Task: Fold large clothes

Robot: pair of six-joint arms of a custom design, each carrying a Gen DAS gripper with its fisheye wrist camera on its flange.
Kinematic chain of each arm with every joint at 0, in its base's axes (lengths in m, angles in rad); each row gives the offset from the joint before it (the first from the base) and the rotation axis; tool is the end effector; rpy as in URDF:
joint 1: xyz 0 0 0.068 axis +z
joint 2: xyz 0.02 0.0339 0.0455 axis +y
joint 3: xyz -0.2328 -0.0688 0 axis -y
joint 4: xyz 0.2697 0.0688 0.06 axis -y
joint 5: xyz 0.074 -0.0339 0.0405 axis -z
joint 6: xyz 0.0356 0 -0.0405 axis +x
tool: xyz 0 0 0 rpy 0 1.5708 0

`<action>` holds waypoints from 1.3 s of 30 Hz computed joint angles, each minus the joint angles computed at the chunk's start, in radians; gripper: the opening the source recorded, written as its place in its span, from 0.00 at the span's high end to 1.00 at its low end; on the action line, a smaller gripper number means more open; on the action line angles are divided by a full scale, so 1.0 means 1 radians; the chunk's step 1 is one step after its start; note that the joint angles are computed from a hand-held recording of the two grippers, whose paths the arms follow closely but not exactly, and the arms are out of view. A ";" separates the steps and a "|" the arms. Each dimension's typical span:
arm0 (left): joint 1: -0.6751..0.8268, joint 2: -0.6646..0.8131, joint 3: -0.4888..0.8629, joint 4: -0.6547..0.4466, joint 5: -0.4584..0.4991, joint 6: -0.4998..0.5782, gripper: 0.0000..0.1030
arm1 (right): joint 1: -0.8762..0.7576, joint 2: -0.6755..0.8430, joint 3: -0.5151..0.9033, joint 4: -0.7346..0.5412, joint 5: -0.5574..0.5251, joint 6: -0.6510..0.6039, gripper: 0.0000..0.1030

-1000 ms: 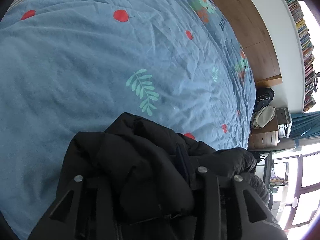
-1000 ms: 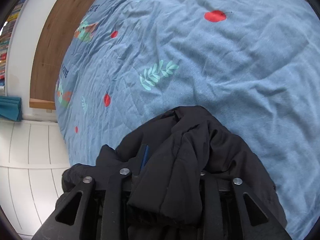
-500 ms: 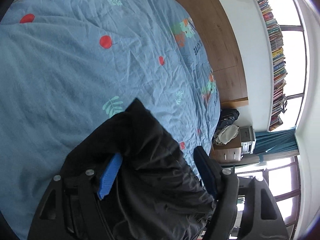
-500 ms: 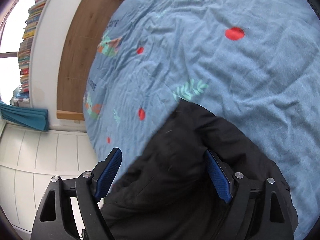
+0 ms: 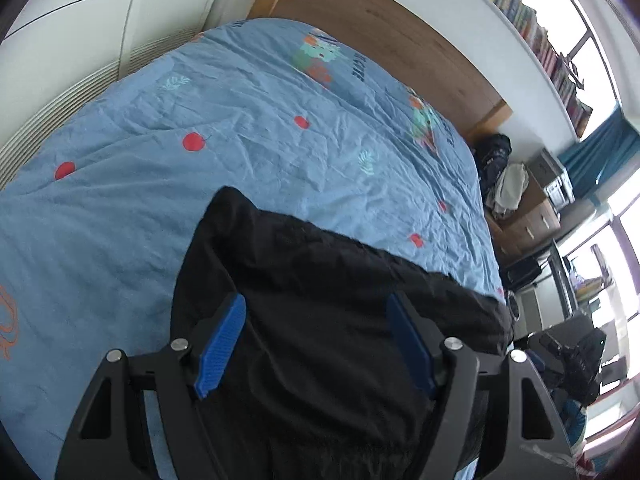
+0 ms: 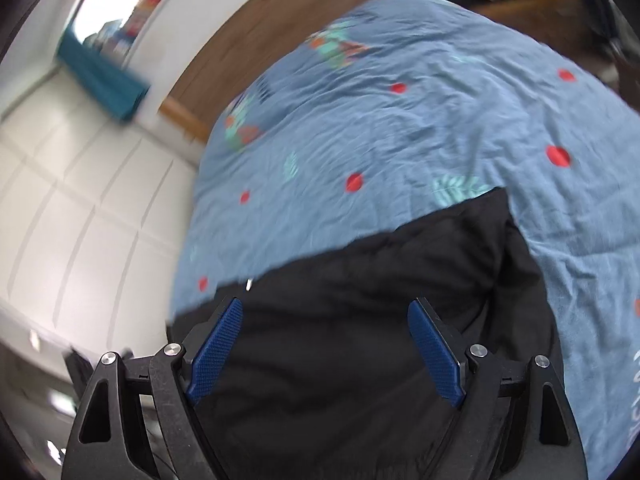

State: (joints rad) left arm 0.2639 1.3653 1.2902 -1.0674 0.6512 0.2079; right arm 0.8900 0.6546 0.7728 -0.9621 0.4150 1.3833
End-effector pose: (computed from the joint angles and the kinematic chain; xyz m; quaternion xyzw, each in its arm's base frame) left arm 0.2841 0.0544 0.2879 0.0420 0.9274 -0.2569 0.2688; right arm 0.1162 0.1207 0.2670 0.2943 0.8691 0.2346 0.3210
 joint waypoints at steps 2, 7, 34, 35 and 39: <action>-0.027 -0.083 -0.077 -0.020 -0.015 0.046 0.30 | 0.143 0.099 0.050 -0.022 0.081 0.043 0.18; -0.123 -0.300 -0.259 -0.044 -0.067 0.124 0.30 | 0.397 0.366 0.179 -0.053 0.189 0.099 0.18; -0.481 -0.134 -0.564 0.464 -0.394 -0.152 0.00 | 0.037 0.534 -0.033 0.280 -0.038 -0.206 0.10; -0.484 -0.124 -0.560 0.465 -0.403 -0.149 0.00 | 0.028 0.548 -0.029 0.287 -0.043 -0.215 0.10; -0.509 -0.081 -0.530 0.445 -0.440 -0.155 0.00 | -0.030 0.566 -0.037 0.314 -0.092 -0.245 0.09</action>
